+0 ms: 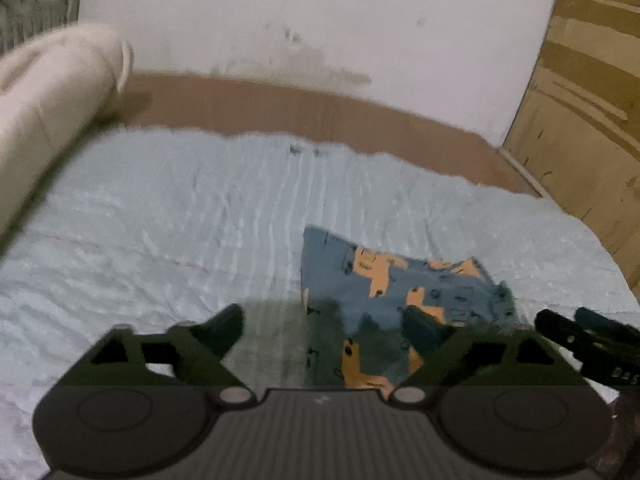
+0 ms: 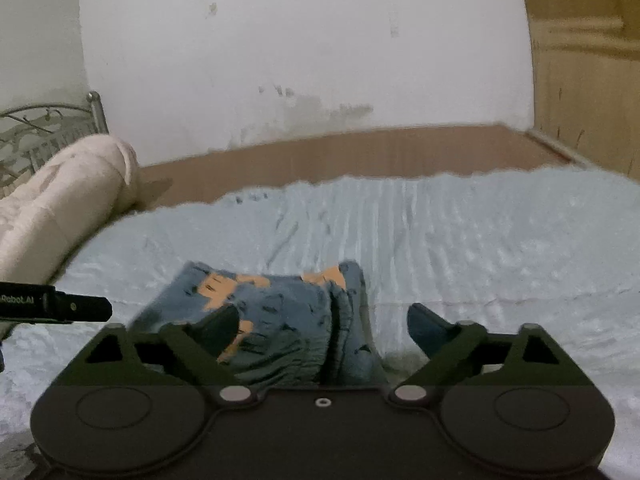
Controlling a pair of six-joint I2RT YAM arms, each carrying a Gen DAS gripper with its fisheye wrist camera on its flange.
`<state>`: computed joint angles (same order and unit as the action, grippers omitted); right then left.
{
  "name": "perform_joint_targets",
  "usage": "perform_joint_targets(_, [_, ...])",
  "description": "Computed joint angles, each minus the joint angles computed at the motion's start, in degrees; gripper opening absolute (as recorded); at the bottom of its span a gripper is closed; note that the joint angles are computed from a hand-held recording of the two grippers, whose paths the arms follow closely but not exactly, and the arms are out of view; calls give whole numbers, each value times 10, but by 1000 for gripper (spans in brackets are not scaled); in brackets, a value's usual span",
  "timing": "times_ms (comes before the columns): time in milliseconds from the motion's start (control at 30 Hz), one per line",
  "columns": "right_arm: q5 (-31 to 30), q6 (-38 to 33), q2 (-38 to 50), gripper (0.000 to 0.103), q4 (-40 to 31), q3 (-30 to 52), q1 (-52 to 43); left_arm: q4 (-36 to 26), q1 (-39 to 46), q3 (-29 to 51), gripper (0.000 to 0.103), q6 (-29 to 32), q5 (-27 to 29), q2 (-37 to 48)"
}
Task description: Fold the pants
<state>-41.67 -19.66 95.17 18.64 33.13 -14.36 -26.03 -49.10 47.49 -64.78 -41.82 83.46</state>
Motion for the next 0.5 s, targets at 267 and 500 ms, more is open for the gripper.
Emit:
perform_joint_targets(267, [-120, -71, -204, 102, -152, -65, -115, -300, -169, 119, 103, -215, -142, 32])
perform_joint_targets(500, [-238, -277, -324, 102, -415, -74, -274, -569, -316, 201, 103, -518, -184, 112])
